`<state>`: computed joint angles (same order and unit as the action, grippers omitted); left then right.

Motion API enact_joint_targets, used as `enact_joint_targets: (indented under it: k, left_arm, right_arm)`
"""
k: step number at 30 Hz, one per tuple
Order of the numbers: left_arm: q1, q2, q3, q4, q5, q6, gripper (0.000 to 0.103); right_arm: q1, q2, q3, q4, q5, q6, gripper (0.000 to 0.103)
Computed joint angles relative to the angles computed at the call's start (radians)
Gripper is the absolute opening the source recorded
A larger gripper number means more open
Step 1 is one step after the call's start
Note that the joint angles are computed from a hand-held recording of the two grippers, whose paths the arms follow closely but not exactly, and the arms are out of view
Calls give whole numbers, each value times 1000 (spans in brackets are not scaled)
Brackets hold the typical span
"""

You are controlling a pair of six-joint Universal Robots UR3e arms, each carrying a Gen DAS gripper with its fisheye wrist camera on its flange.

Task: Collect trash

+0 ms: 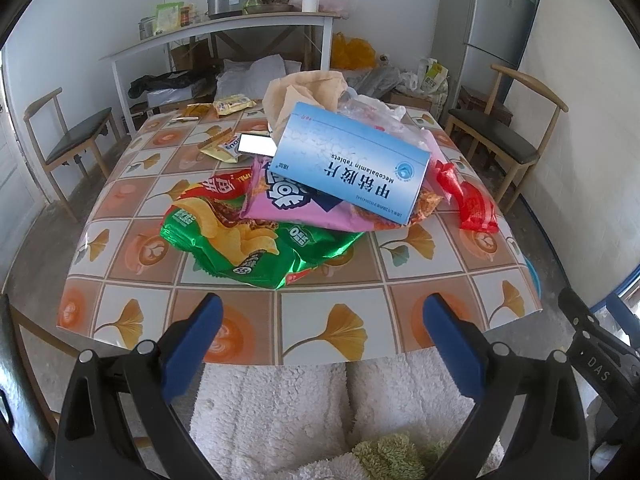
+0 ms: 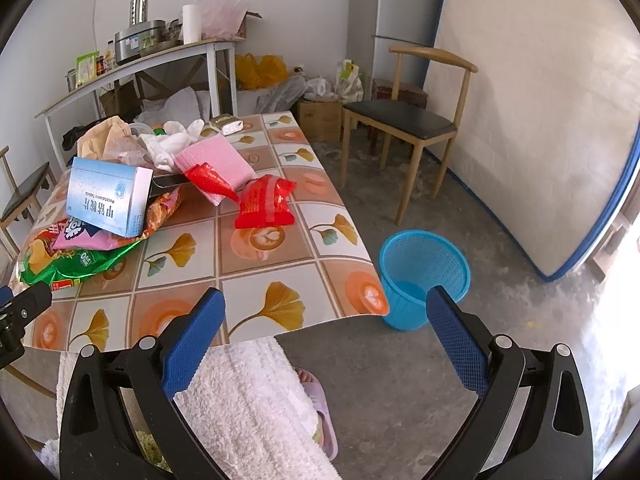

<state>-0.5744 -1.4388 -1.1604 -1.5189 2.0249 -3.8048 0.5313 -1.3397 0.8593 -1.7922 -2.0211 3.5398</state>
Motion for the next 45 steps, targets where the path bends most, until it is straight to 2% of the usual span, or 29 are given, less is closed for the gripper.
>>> enact_joint_targets:
  k: [45]
  left_arm:
    - [5, 13, -18, -5, 8, -7, 98]
  right_arm:
    - [-20, -39, 53, -16, 0, 0, 96]
